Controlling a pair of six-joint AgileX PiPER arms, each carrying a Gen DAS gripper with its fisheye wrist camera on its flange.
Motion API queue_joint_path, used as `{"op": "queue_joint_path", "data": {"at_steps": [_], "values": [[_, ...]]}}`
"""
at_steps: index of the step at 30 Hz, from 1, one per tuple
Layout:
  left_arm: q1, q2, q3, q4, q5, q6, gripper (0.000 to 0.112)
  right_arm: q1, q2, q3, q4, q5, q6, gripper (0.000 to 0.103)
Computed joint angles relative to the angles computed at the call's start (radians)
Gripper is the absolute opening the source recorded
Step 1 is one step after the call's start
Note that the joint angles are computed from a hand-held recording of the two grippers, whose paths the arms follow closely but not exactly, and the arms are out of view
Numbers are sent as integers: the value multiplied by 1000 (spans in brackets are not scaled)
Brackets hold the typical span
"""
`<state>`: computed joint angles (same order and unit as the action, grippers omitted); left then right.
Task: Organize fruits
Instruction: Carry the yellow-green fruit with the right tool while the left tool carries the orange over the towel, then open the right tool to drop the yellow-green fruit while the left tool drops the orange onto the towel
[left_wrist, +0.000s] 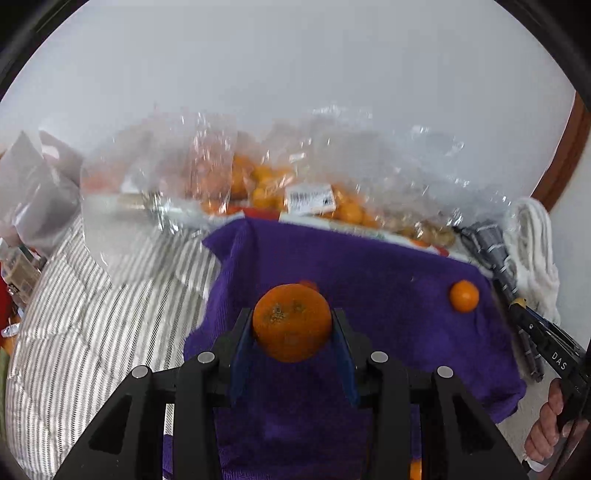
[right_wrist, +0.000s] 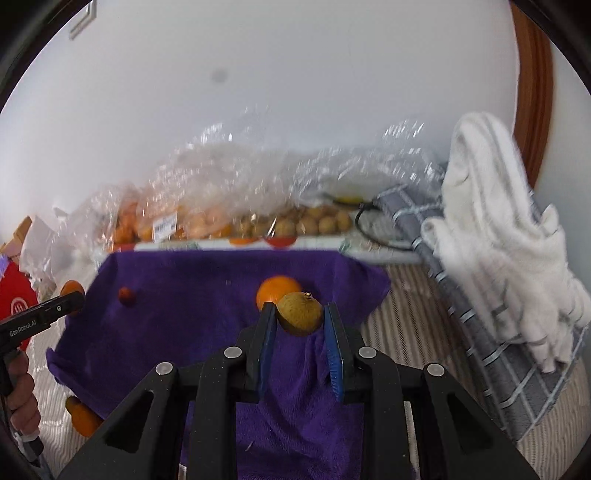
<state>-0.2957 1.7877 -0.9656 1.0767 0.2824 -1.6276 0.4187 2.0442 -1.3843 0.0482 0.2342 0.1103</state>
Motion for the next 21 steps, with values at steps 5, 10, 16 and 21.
{"op": "queue_joint_path", "data": {"at_steps": [5, 10, 16, 21], "values": [[3, 24, 2, -14, -9, 14, 39, 25, 49, -17, -41, 18, 16, 26], [3, 34, -1, -16, -8, 24, 39, 47, 69, -12, -147, 20, 98, 26], [1, 52, -12, -59, -9, 67, 39, 56, 83, -13, -171, 27, 123, 26], [-13, 76, -33, -76, 13, 93, 39, 59, 93, -26, -154, 41, 114, 26]]}}
